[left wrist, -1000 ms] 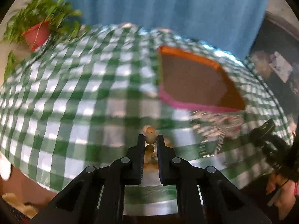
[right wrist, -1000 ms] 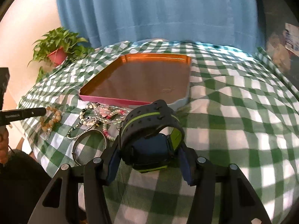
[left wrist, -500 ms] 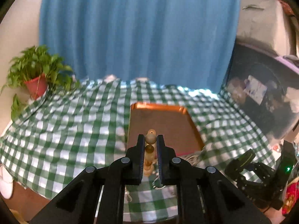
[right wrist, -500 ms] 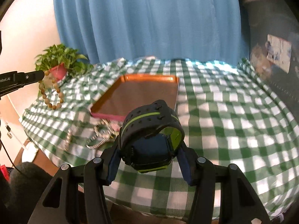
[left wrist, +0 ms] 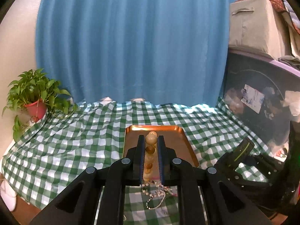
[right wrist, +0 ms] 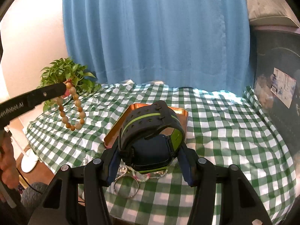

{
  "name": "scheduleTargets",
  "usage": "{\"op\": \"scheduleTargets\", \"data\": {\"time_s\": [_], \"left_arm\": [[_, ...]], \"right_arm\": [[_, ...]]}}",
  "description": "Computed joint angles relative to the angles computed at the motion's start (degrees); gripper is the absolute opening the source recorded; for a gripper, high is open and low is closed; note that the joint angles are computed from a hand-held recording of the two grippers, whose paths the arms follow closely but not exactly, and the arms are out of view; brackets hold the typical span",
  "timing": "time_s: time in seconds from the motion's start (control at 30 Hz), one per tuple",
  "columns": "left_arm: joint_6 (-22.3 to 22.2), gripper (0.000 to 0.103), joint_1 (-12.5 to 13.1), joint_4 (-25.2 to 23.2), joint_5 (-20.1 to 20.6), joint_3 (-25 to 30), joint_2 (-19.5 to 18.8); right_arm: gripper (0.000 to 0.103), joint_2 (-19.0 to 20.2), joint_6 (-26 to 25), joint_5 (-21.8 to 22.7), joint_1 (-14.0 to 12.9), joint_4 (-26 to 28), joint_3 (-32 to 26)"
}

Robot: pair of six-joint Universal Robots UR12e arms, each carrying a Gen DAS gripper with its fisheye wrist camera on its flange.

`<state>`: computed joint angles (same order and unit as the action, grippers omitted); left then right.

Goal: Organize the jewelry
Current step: 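Carry the smartwatch with the right tool while the left tool carries the bracelet over the tray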

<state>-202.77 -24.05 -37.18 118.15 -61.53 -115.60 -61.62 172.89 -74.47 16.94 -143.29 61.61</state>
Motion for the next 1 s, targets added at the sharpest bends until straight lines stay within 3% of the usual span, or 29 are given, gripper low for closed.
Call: {"op": "scheduleTargets", "data": {"time_s": [0.17, 0.37, 0.63, 0.77, 0.9, 1.0], "left_arm": [[0.42, 0.013, 0.73, -0.23, 1.02, 1.18, -1.75], [1.48, 0.013, 2.24, -0.37, -1.03, 2.89, -4.24], [2.55, 0.013, 4.05, 0.99, -5.56, 4.37, -7.68], [1.91, 0.013, 4.96, 1.18, -8.62, 4.21, -9.00], [4.10, 0.013, 5.35, 1.02, -9.09, 4.93, -10.25], [2.77, 0.013, 6.07, -0.98, -10.96, 5.48, -10.92]], "right_arm": [[0.051, 2.45, 0.29, 0.08, 0.29, 0.79, -3.22], [0.051, 6.45, 1.57, -0.18, 0.55, 2.24, -8.15], [0.051, 11.52, 3.12, 1.14, 0.53, 3.91, -14.13], [0.051, 13.38, 3.78, -0.08, 0.91, 1.66, -14.41], [0.051, 15.95, 1.50, 0.28, 0.93, 6.20, -17.86], [0.051, 18.24, 2.00, 0.75, 0.82, 9.45, -21.56]]}}
